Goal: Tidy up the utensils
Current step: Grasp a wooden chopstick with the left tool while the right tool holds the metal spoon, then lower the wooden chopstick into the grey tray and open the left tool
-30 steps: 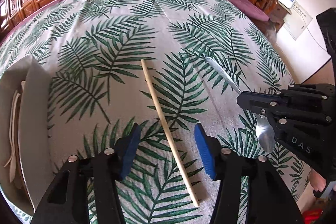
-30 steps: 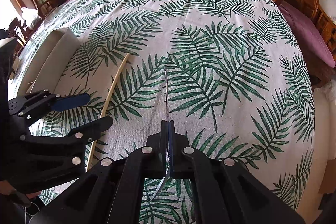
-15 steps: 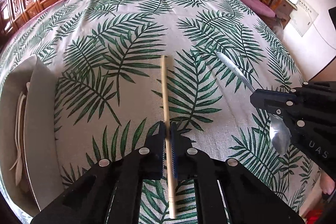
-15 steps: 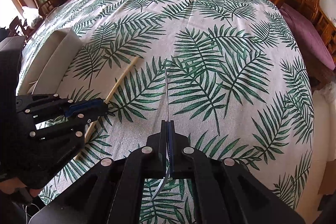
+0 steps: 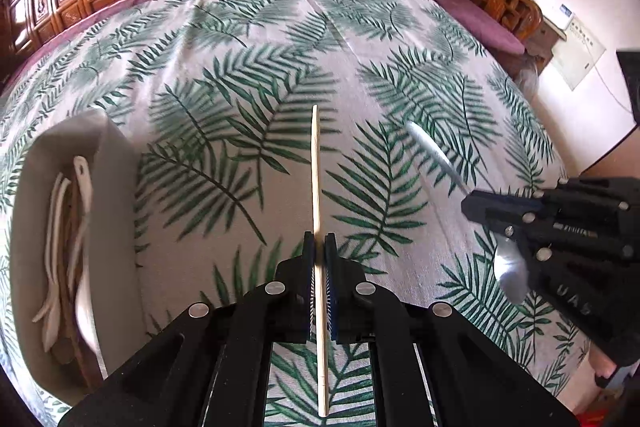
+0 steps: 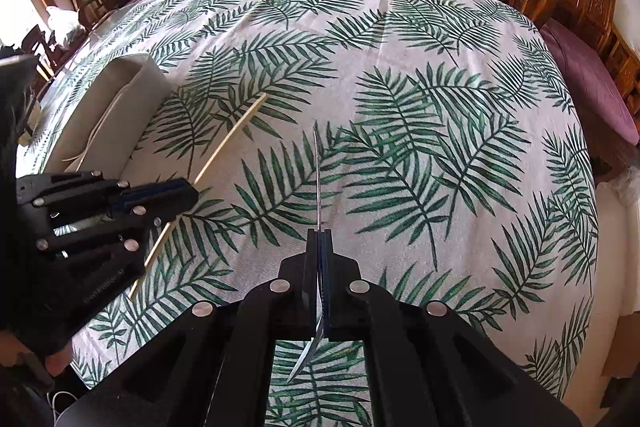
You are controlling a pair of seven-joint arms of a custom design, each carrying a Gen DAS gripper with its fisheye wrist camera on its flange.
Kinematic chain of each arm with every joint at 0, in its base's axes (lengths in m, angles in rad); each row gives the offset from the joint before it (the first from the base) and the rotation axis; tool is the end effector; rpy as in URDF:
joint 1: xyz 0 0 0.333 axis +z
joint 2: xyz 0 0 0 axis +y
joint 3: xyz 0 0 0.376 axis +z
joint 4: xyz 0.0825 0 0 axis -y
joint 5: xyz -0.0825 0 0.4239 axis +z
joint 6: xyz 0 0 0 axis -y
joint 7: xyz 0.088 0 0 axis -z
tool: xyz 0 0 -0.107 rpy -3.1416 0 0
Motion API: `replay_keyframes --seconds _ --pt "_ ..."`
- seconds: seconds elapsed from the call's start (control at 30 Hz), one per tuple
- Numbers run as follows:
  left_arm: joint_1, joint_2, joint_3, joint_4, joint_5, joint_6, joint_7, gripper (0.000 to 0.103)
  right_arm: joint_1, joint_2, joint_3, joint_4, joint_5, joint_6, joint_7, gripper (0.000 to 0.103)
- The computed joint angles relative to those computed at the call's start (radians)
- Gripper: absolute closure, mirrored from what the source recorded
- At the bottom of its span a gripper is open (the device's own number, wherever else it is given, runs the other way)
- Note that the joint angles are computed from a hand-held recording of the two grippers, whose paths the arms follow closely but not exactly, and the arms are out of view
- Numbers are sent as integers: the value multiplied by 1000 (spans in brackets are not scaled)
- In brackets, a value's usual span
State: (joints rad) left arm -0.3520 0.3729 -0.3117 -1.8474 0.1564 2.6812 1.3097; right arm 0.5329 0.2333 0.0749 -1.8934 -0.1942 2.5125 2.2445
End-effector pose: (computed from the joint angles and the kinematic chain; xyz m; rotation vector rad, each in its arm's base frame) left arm 0.5837 -0.4320 0.4174 -1.5141 2.4903 -0.6809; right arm 0.5696 0.3938 0.4604 -2.0176 1.8934 -0.2535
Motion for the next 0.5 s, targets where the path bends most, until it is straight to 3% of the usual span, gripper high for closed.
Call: replay_keyframes --seconds 0.5 --pt "93 -111 -14 -80 -112 73 93 99 41 58 -5 116 -18 -38 9 101"
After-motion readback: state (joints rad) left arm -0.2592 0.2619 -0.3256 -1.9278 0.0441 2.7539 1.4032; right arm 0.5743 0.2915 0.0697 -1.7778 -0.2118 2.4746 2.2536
